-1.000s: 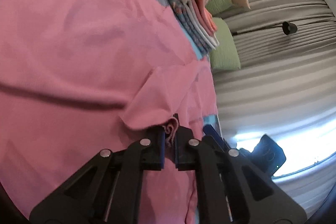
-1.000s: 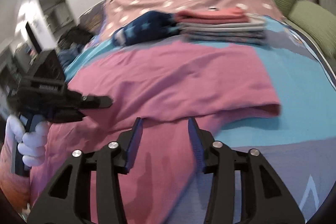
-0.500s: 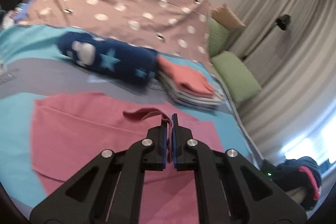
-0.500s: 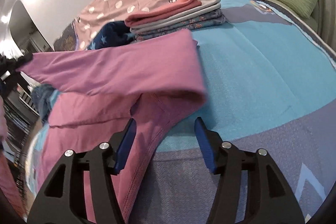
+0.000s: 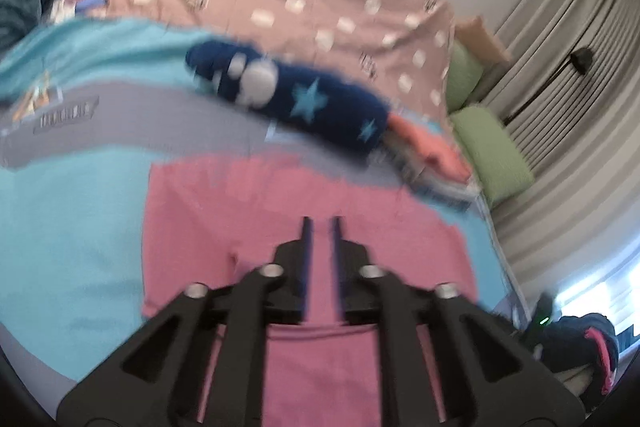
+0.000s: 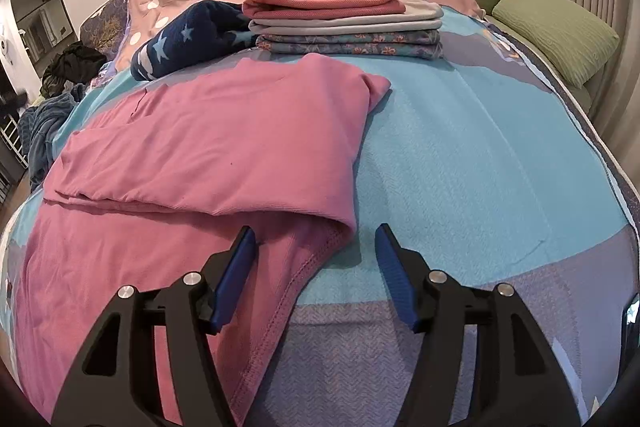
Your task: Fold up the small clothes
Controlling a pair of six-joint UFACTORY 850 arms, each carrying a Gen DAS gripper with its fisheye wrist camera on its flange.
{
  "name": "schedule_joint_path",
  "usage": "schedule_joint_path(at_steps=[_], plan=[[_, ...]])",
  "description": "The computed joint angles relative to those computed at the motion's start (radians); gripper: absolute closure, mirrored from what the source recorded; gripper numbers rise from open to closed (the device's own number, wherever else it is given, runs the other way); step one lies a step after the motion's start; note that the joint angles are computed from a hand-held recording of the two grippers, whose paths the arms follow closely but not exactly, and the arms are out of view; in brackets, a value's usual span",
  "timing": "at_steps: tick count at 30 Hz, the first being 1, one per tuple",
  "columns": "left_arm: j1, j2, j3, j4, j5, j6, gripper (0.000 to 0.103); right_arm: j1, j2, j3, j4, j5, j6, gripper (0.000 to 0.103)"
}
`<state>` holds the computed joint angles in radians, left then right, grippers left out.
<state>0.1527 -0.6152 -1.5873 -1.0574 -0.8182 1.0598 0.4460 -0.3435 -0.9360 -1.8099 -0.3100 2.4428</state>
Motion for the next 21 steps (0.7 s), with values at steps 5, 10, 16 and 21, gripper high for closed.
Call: schedule_joint_path(at_steps=[5,10,16,21], plan=[[-0.029,-0.102,-0.057,0.149,0.033,-0.137,0.053,-0.003,-0.001,0.003,-0.045,0.007,0.041,0.036],[-0.032,-0.187,-0.133,0.131,-0.040,-0.160,0.098,-0.002,-0.003,0.002,-0.065,0.011,0.059,0.034],[-0.006,-0.033,0.011,-0.156,0.054,0.182,0.098,-0.003,-0.005,0.002,-0.084,0.012,0.079,0.034],[0.015,-0.048,-0.001,-0.022,0.139,0.067,0.098,0.002,-0.011,-0.006,-0.041,0.003,0.030,0.033]])
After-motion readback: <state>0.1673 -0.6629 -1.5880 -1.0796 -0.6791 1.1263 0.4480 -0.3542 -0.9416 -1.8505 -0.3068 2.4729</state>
